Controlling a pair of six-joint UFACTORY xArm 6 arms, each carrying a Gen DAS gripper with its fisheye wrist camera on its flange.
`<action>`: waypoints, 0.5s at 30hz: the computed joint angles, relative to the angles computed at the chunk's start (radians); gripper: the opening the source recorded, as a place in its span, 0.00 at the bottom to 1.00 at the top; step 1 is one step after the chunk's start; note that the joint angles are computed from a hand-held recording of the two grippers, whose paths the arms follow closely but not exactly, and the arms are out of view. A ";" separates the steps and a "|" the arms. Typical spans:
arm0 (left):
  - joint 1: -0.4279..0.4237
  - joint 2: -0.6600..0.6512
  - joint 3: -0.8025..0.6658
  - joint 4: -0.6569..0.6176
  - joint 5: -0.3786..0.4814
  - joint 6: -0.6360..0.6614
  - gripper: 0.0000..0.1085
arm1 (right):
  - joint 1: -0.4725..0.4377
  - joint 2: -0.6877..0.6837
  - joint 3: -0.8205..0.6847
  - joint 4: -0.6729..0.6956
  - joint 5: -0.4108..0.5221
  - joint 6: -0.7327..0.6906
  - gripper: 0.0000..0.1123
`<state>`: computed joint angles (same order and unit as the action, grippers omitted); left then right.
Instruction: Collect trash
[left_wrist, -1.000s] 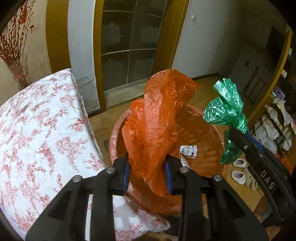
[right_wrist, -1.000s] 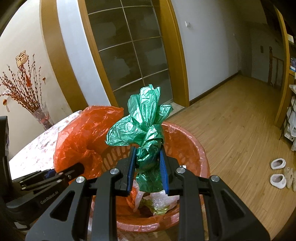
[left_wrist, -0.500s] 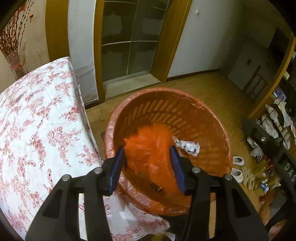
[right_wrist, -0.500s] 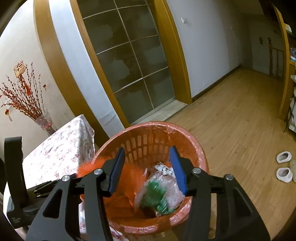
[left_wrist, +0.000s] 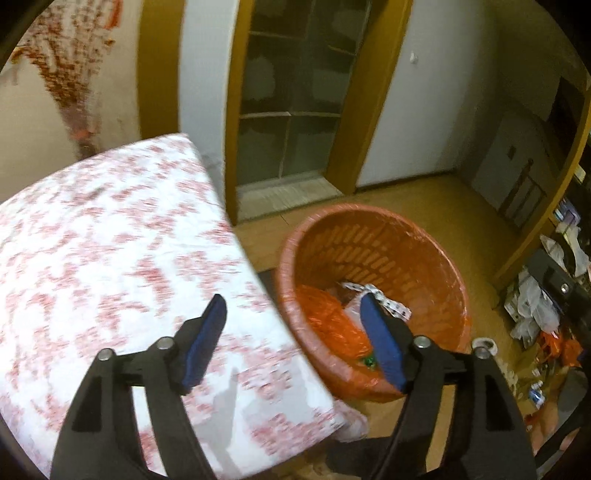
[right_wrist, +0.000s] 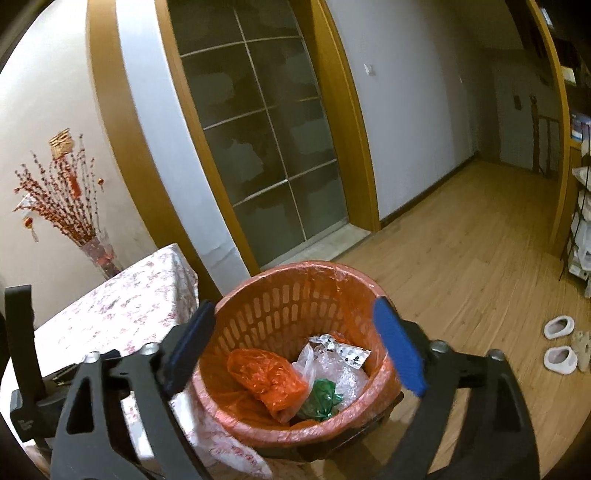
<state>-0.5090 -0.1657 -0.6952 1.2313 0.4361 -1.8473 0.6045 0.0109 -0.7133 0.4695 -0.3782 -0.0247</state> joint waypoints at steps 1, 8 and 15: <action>-0.015 -0.038 0.027 0.012 0.033 -0.027 0.76 | 0.019 -0.016 0.017 0.024 -0.023 -0.021 0.82; -0.198 -0.270 0.177 0.031 0.350 -0.161 0.90 | 0.076 -0.109 0.140 -0.076 -0.116 0.059 0.90; -0.453 -0.436 0.276 -0.033 0.678 -0.259 0.91 | 0.275 -0.152 0.197 0.231 -0.270 -0.231 0.90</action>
<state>-0.9623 -0.6015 -0.4193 1.1981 1.1144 -2.1059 0.8792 -0.1406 -0.5158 0.7001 -0.6487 -0.2560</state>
